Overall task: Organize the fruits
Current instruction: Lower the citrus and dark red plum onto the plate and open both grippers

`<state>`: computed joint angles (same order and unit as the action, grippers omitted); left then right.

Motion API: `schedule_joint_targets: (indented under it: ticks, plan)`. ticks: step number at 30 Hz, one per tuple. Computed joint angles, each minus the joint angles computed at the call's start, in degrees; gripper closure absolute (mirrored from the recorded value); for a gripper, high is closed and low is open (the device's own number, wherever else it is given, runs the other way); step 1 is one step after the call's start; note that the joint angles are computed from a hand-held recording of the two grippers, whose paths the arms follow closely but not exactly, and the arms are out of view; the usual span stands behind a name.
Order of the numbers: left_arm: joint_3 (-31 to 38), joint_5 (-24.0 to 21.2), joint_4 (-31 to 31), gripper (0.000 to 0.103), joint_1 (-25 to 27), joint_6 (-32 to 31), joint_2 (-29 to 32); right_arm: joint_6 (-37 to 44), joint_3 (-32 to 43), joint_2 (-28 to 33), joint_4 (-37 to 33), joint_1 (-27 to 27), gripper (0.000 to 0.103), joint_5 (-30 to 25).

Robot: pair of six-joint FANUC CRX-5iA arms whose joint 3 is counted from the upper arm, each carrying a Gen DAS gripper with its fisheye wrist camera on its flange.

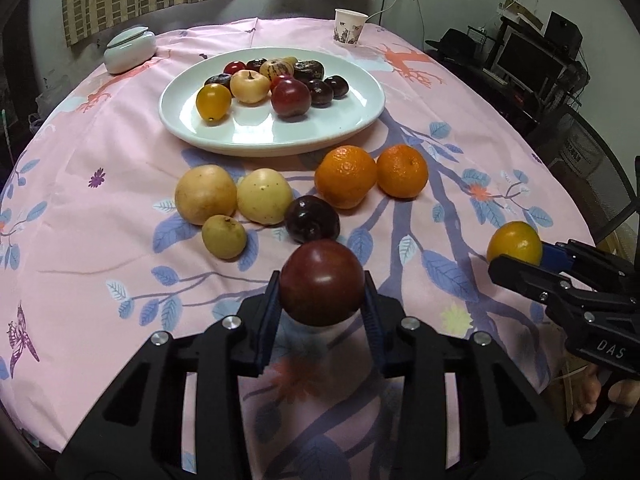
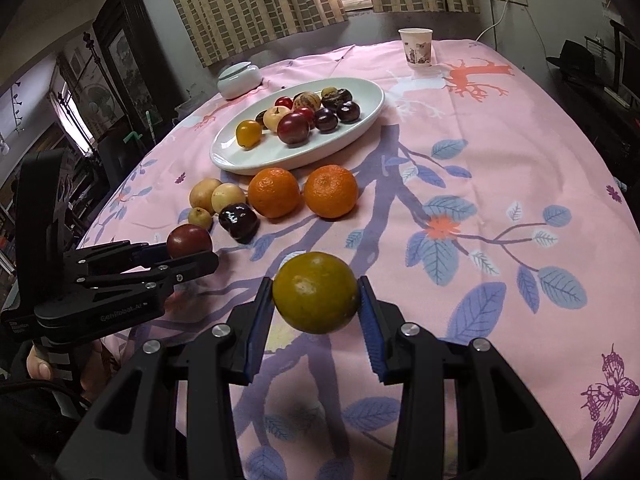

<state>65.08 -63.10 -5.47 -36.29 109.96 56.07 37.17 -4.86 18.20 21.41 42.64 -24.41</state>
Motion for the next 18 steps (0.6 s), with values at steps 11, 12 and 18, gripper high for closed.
schedule_joint_targets:
  ticks: [11, 12, 18]
  plan:
    - [-12.5, 7.2, 2.4, 0.065, 2.1, -1.1, -6.7, 1.8, 5.6, 3.2, -0.3, 2.0, 0.061, -4.0]
    - [-12.9, 7.5, 2.8, 0.065, 2.3, -1.3, -6.9, 2.4, 6.4, 3.5, -0.8, 2.1, 0.061, -4.5]
    - [-15.4, 9.6, 4.5, 0.065, 3.5, -2.6, -8.1, 7.5, 12.0, 6.4, -4.7, 2.1, 0.061, -7.5]
